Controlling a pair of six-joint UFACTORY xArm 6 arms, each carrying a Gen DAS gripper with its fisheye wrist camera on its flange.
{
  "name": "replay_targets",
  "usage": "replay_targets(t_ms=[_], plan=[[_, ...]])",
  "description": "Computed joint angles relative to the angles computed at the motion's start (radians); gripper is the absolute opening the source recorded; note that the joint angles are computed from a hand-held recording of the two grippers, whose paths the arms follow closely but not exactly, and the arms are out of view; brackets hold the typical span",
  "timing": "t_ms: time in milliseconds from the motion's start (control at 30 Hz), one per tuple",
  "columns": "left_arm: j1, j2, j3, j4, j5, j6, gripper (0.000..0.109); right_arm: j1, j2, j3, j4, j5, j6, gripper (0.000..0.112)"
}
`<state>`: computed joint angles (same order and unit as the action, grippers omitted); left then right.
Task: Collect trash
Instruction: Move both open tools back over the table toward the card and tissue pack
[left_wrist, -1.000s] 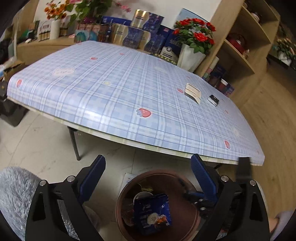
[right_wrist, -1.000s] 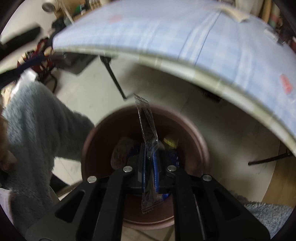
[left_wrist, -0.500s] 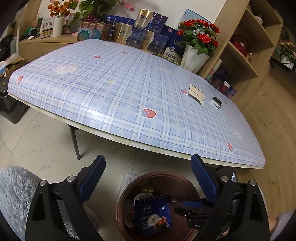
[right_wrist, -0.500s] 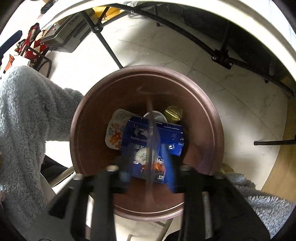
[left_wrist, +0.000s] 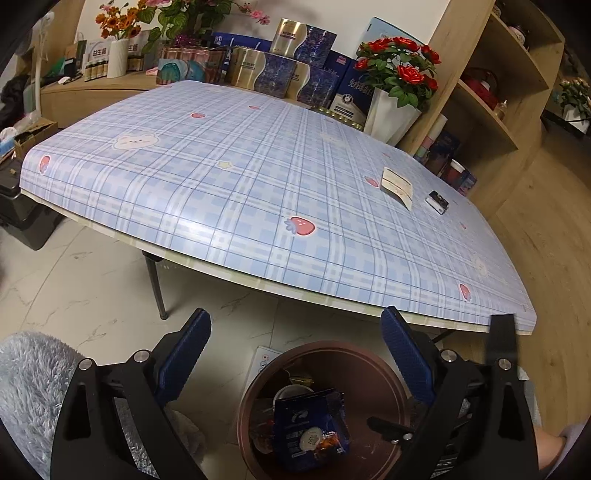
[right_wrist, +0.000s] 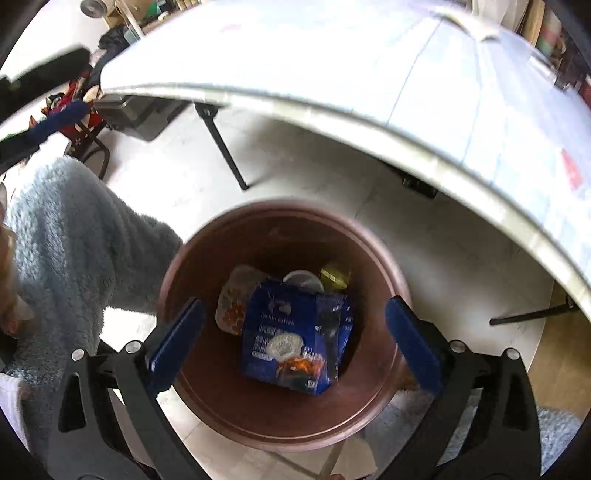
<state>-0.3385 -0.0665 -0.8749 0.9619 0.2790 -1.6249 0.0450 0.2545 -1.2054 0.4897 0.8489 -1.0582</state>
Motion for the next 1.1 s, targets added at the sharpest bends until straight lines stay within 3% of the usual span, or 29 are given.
replay_targets(t_ms=[233, 533, 833, 1100], plan=[[-0.015, 0.019, -0.019, -0.066, 0.042, 0.052, 0.091, -0.033, -0.046, -0.004, 0.141, -0.016, -0.082, 0.097], [-0.031, 0.051, -0.068, -0.082, 0.092, 0.1, 0.091, -0.092, -0.042, -0.084, 0.187, 0.038, -0.143, 0.097], [-0.002, 0.112, -0.185, -0.069, 0.118, 0.146, 0.091, -0.13, 0.062, -0.303, 0.199, 0.075, -0.125, 0.097], [-0.005, 0.261, -0.402, -0.203, 0.141, 0.404, 0.091, -0.143, 0.228, -0.545, 0.146, 0.083, -0.034, 0.097]])
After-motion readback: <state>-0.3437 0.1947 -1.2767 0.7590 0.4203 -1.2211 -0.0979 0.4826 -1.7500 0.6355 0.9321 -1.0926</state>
